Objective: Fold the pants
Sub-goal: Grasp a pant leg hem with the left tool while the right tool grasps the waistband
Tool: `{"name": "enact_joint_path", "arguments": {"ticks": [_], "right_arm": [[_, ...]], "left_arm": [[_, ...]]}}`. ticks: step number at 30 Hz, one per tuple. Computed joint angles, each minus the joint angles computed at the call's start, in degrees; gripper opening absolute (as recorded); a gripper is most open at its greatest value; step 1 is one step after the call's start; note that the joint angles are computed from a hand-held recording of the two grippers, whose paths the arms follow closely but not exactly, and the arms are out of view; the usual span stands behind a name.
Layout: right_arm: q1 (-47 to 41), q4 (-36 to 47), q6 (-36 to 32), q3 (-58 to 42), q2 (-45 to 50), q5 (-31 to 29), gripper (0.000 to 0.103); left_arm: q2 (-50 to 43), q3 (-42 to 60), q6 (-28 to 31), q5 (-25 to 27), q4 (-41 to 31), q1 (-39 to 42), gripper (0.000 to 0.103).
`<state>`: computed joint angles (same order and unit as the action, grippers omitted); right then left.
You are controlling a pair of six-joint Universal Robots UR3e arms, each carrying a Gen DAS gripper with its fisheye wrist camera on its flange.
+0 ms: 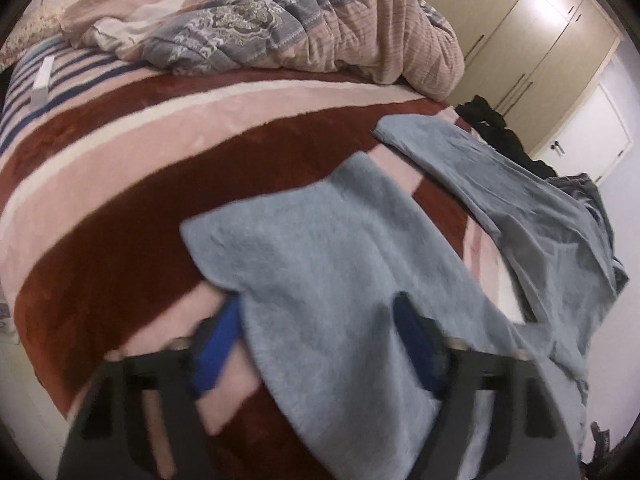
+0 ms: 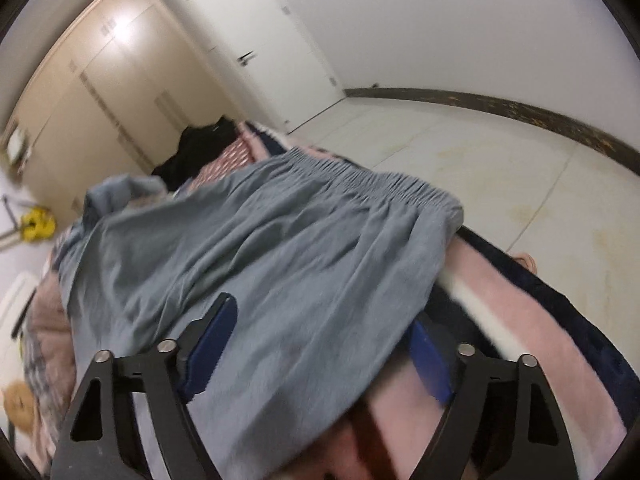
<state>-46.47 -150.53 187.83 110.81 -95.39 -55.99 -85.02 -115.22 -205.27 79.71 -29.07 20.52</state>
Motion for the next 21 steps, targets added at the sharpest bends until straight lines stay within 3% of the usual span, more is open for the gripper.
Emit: {"name": "enact_joint_path", "arguments": {"ticks": [1,2,4,5,6,10,18,21], "right_arm": [[0.24,-0.55,1.38,-0.84,0.90,-0.96,0.060],[0.50,-0.63,2.47,-1.95,1.85,-2.04,0.048],[1.03,-0.36,4.04,-4.03,3.73,-3.75,0.027],[1.06,0.21,4.79,-5.03,4.54,-4.22,0.012],[0.72,0.18,5.56,-5.39,5.02,-3.98,0.007],[-0.64,-4.11,6.21,-2.17,2.33,-4.51,0.003],[-5.24,-3.72,4.27,1.59,-6.62,-5.44,0.001],[-10.20,0.25,0.49,2.70,-10.06,-0.43,0.004]], "left_arm": [[-0.47,0.93,-0.19,0.28,-0.45,-0.01,0.039],[-0.01,0.45,-0.03,-0.93,-0.11,0.94,0.023],[0.78,-0.15,-0.19,-2.29,0.08,2.39,0.009],[1.74,-1.11,-0.26,-2.54,0.69,3.01,0.005],[2.94,-2.21,-0.30,-2.36,1.42,3.39,0.004],[9.22,-5.18,-0.55,1.06,1.83,4.35,0.003],[19.82,-6.96,3.82,-1.71,-3.24,10.25,0.003],[20.82,-6.85,5.38,-2.33,-4.59,11.95,0.003]]}}
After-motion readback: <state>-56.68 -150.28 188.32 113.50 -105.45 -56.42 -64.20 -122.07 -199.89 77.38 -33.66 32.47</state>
